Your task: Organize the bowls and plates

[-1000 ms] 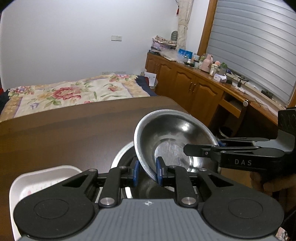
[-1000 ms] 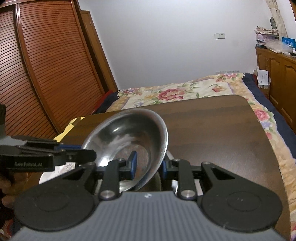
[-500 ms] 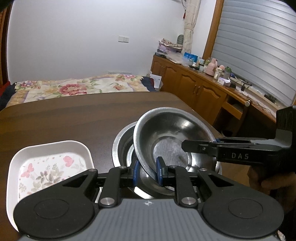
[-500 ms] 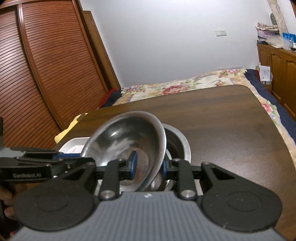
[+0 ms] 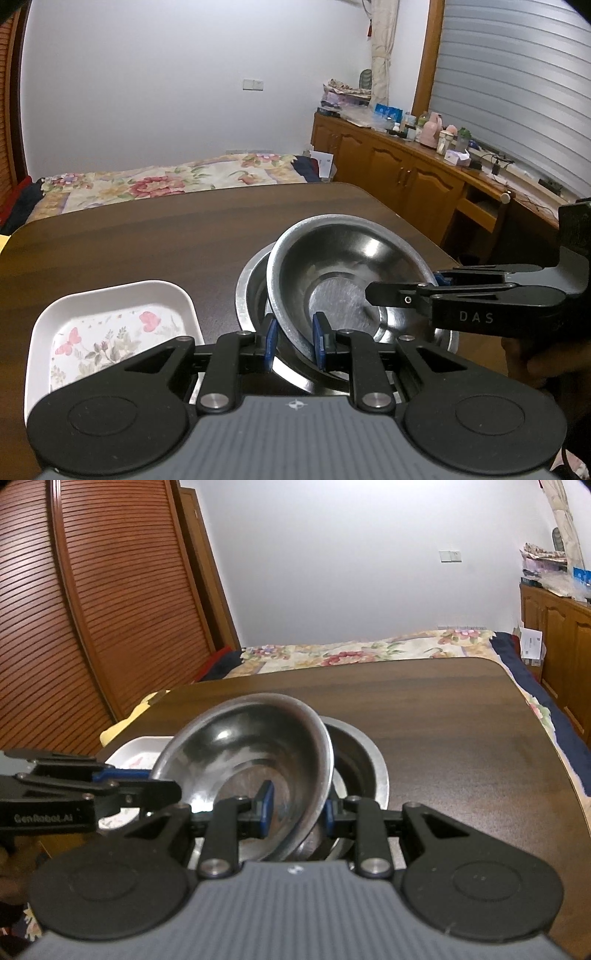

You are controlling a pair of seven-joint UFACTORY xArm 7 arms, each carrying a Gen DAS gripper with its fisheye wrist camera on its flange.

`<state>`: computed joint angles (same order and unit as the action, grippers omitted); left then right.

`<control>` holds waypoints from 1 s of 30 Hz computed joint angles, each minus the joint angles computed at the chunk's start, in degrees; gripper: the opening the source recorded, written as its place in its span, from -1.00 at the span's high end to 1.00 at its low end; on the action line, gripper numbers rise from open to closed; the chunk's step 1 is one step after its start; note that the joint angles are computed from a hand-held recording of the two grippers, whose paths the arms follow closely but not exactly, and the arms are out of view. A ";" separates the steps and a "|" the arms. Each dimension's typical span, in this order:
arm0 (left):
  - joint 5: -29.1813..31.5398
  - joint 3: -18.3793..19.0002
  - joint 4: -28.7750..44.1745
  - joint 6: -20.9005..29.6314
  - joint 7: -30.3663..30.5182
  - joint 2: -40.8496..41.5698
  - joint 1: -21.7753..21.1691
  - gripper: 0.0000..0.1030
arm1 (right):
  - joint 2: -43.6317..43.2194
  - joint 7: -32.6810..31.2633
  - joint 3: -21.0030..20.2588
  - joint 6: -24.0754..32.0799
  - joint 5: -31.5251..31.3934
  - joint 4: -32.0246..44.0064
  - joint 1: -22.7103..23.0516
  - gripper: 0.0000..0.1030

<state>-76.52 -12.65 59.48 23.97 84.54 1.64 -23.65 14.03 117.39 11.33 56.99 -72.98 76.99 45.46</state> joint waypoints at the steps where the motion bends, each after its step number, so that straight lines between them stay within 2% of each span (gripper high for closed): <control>1: -0.38 -0.08 -0.08 -0.31 0.43 -0.01 -0.07 0.57 | 0.09 -0.20 0.01 0.28 -0.01 0.12 0.08 0.44; 13: -6.74 -1.15 -1.03 -6.73 7.17 0.09 -2.00 0.58 | -0.70 0.23 0.28 1.11 -1.18 -1.04 -0.06 0.44; 23: -8.37 -1.50 -0.88 -9.64 6.36 0.33 -2.75 0.59 | -2.48 0.96 0.76 0.72 -2.75 -2.99 -1.06 0.44; 27: -12.25 -1.43 -1.25 -10.14 8.56 -0.68 -2.94 0.59 | -3.09 1.04 1.25 1.09 -3.59 -3.48 -1.39 0.44; 30: -18.40 -1.22 -1.49 -10.51 13.65 -1.76 -3.18 0.35 | -3.48 1.39 1.62 2.11 -4.46 -3.81 -1.37 0.43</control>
